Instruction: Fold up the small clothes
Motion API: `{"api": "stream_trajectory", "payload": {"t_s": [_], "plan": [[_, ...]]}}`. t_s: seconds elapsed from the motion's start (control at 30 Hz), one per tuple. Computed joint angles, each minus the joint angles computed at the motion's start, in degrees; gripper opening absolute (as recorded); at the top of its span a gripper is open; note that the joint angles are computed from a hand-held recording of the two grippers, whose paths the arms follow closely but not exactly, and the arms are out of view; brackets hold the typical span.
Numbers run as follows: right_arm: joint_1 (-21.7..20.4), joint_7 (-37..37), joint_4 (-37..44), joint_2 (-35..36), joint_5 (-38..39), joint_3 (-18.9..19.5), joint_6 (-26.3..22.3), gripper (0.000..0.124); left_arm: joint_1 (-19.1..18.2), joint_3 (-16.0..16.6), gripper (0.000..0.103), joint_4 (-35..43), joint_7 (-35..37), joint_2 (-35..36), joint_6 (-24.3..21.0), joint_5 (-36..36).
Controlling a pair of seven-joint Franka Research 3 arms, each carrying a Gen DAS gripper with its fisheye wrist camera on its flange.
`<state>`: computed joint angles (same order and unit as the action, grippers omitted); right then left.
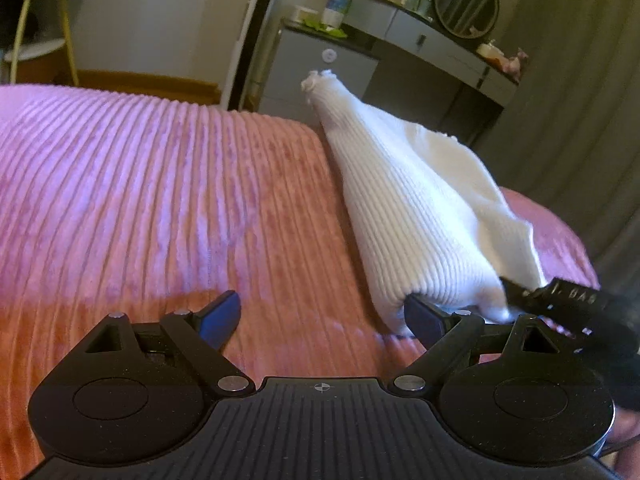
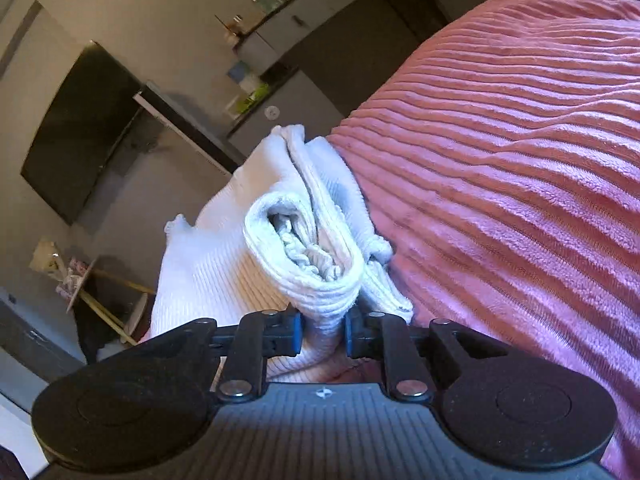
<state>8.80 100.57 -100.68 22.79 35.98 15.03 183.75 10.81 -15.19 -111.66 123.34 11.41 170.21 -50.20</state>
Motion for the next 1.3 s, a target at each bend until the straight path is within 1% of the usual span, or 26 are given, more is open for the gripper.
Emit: {"api": "stream_trajectory", "payload": {"t_s": [0.03, 0.07, 0.1, 0.17, 0.2, 0.23, 0.27, 0.3, 0.33, 0.37, 0.4, 0.43, 0.47, 0.5, 0.57, 0.6, 0.67, 0.73, 0.83, 0.93, 1.07, 1.1, 1.13, 1.2, 1.23, 1.3], "plan": [[-0.6, -1.3, 0.2, -0.3, 1.5, 0.6, -1.0, 0.017, 0.3, -0.2, 0.093, 0.1, 0.2, -0.2, -0.5, -0.9], [0.7, -5.8, 0.8, -0.7, 6.2, -0.9, -2.5, 0.018, 0.6, -0.2, 0.093, 0.3, 0.3, -0.4, -1.3, -1.7], [3.4, -7.0, 1.2, -1.2, 7.7, -4.2, -4.3, 0.019, 0.8, 0.0, 0.093, 0.5, 0.3, -0.5, -2.2, -2.7], [9.3, -4.8, 2.2, -1.8, 6.0, -12.1, -8.4, 0.021, 1.1, 0.4, 0.093, 1.1, 1.0, -0.7, -3.6, -5.1], [11.5, -1.4, 1.8, -2.6, 1.6, -15.4, -9.9, 0.024, 1.1, 0.9, 0.093, 1.6, 1.2, -0.7, -4.7, -5.9], [15.1, 4.4, 1.1, -3.5, -5.6, -20.4, -10.6, 0.025, 1.2, 1.4, 0.093, 2.2, 1.6, -0.6, -5.9, -6.5], [17.6, 12.0, 0.2, -4.2, -15.7, -24.0, -10.1, 0.032, 1.3, 1.9, 0.093, 2.7, 1.8, -0.6, -6.9, -7.0], [18.4, 16.1, -0.7, -4.9, -22.8, -25.7, -8.3, 0.038, 1.4, 2.3, 0.093, 3.4, 2.1, -0.4, -8.0, -7.5], [17.7, 17.8, -1.0, -5.3, -25.9, -25.3, -7.3, 0.044, 1.5, 2.8, 0.093, 4.4, 2.0, 0.0, -9.4, -7.7], [15.5, 16.4, -0.7, -5.3, -24.9, -23.0, -6.0, 0.048, 1.6, 3.1, 0.093, 5.3, 1.8, 0.4, -10.6, -8.2], [11.9, 11.8, 0.5, -4.8, -20.0, -18.6, -5.9, 0.055, 1.8, 3.5, 0.093, 6.7, 1.2, 1.1, -12.3, -8.7], [7.8, 3.1, 2.7, -3.8, -11.0, -13.6, -7.0, 0.058, 1.7, 4.0, 0.093, 8.2, -1.0, 2.0, -14.0, -7.8], [4.1, -4.0, 5.4, -2.4, -4.7, -9.5, -9.2, 0.06, 1.6, 4.4, 0.093, 10.1, -2.8, 3.2, -15.9, -6.1], [1.7, -7.9, 8.2, -0.8, -2.5, -7.4, -11.5, 0.061, 1.6, 4.5, 0.092, 12.3, -4.2, 4.6, -17.7, -4.2], [-1.8, -11.4, 13.4, 2.4, -2.5, -4.4, -15.4, 0.067, 0.3, 5.2, 0.091, 16.2, -9.1, 7.6, -18.3, 2.5], [-3.2, -13.8, 17.2, 4.7, -0.8, -3.5, -19.2, 0.068, 0.2, 5.1, 0.09, 18.7, -10.8, 9.4, -19.3, 5.1], [-2.8, -15.8, 24.6, 9.2, 4.9, -6.0, -27.5, 0.068, 0.0, 5.0, 0.088, 24.1, -16.3, 13.2, -22.6, 9.3], [-5.2, -17.4, 30.7, 13.4, 8.8, -4.6, -34.8, 0.068, 0.6, 3.8, 0.089, 29.0, -19.1, 16.7, -25.0, 11.0], [-7.2, -17.7, 36.1, 17.4, 10.4, -2.9, -40.8, 0.068, -0.2, 3.5, 0.088, 35.4, -23.5, 20.8, -27.5, 16.8], [-6.0, -19.7, 42.0, 20.9, 14.1, -5.5, -46.6, 0.068, -0.1, 2.1, 0.084, 40.3, -24.3, 24.1, -29.7, 21.2], [-5.6, -20.7, 46.0, 23.3, 14.3, -6.1, -49.4, 0.055, 0.8, -0.1, 0.075, 45.3, -25.7, 27.6, -32.0, 23.7], [-5.6, -21.9, 45.8, 23.2, 14.7, -6.1, -49.5, 0.053, 1.0, -0.6, 0.07, 46.6, -26.0, 28.4, -32.6, 23.8], [-4.5, -23.3, 45.9, 23.2, 17.0, -8.1, -50.2, 0.052, 1.2, -1.2, 0.069, 48.2, -26.2, 29.5, -33.4, 23.7], [-4.3, -23.7, 44.9, 23.0, 18.7, -8.4, -49.5, 0.054, 0.8, -1.2, 0.069, 50.6, -27.6, 31.1, -34.3, 24.8], [-4.2, -22.8, 44.9, 23.1, 18.0, -8.0, -48.7, 0.054, 0.5, -1.2, 0.069, 51.8, -27.8, 31.9, -34.5, 25.5], [-2.1, -21.6, 46.6, 24.2, 17.4, -10.3, -48.2, 0.055, 0.0, -1.2, 0.067, 53.2, -27.8, 32.7, -34.7, 27.0]]}}
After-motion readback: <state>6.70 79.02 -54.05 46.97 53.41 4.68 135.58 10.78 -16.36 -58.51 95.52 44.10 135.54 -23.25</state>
